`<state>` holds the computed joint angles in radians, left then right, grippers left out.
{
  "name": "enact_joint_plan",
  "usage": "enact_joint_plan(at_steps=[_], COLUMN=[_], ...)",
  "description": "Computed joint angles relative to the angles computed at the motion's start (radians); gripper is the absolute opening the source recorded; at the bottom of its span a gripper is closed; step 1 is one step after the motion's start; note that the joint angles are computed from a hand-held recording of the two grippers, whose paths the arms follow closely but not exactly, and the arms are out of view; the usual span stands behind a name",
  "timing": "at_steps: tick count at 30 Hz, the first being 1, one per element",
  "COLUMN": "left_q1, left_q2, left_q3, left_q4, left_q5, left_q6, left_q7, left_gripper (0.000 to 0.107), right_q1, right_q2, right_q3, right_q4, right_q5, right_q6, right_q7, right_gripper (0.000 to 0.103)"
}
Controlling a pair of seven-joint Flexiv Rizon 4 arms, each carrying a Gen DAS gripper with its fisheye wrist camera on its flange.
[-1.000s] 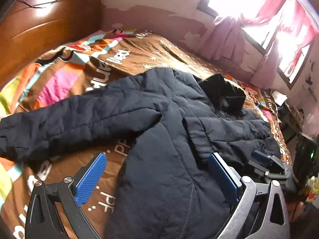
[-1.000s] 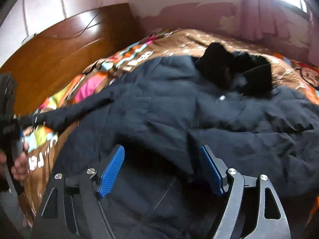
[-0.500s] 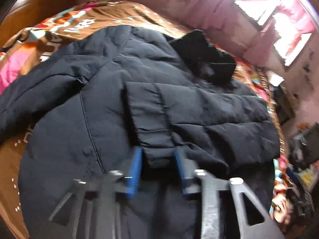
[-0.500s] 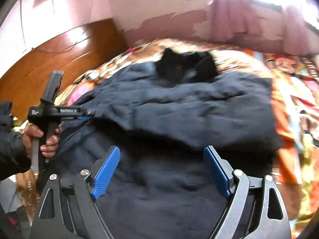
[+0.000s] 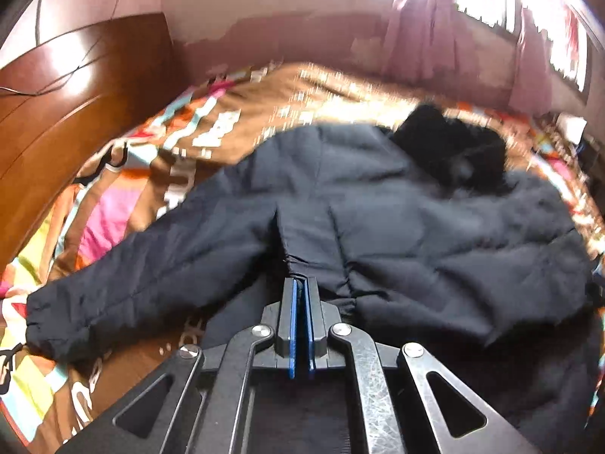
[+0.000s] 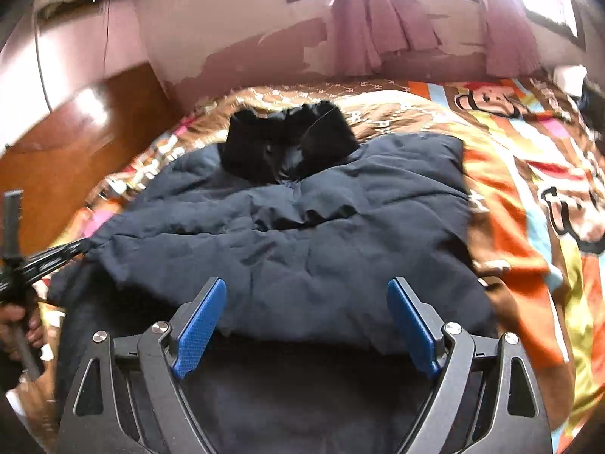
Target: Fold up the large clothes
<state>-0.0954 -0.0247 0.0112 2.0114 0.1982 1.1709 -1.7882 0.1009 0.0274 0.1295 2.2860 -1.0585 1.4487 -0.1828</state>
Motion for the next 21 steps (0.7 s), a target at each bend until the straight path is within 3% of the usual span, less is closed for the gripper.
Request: enact_joint_plan(at_steps=[2,5,7,9,11,13,14,15,17,18,21], left_q1=[-0.001,-0.01,-0.008,0.005,0.011,0.002,0.003,0.01,-0.033,-0.038,0.062], left_q2=[-0.023,-0.043,-0.041,-0.033,-0.007,0.032,0.056,0.088,0.132,0.166,0.227], left_q3=[0.001,0.006,0.008,-0.002,-0.022,-0.014,0.001,0.019,0.07,0.104,0.143], left_q4=[0.003,0.01,0.036,0.097,0.184,0.251,0.279,0.316,0.375,0.398,0.436], left_q5=[0.028,0.064,0.027,-0.118,-0.363,-0.533,-0.54,-0.535,-0.665,-0.709,-0.654], left_q6=[-0.008,0.015,0.058,0.141,0.22,0.27,0.301,0.347,0.387,0.355,0.28], left_q7=[-0.021,-0.051,-0.024,0.089,0.248,0.33,0.307,0.265,0.334,0.372,0.354], left_gripper=[0.004,0.005,0.005,0.007,0.025,0.078,0.089,0.096,0.096,0.096,0.096], right_q1=[0.026,0.08,0.116,0.118,0.11,0.101,0.099,0.098,0.089,0.074,0.04], right_q2=[-0.061,-0.138,-0.147,-0.15,-0.155,-0.158,-0.156,-0.151,-0.115,-0.1,-0.075], right_q3=[0.0,0.009,-0.053,-0.058,-0.071,-0.069,-0.064,-0.059,-0.05,-0.053,-0.044], right_q4=[-0.05,-0.095,-0.084,-0.089,-0.095,-0.1,-0.1,-0.099,-0.079,-0.075,-0.087], right_q5=[-0.021,0.074,-0.102,-0.182,-0.279,-0.322,-0.331,-0.338,-0.375,-0.432,-0.565], right_q6=[-0.068,-0.168,-0.163,-0.177,-0.165,-0.165,-0.172,-0.182,-0.184,-0.144,-0.072], right_q7=[-0.002,-0.128,-0.028,0.023,0.101,0.131,0.139,0.148,0.211,0.28,0.438], right_gripper=[0.083,0.088,0.095,0.097,0.099,0.1,0.1,0.1,0.1,0.1,0.1])
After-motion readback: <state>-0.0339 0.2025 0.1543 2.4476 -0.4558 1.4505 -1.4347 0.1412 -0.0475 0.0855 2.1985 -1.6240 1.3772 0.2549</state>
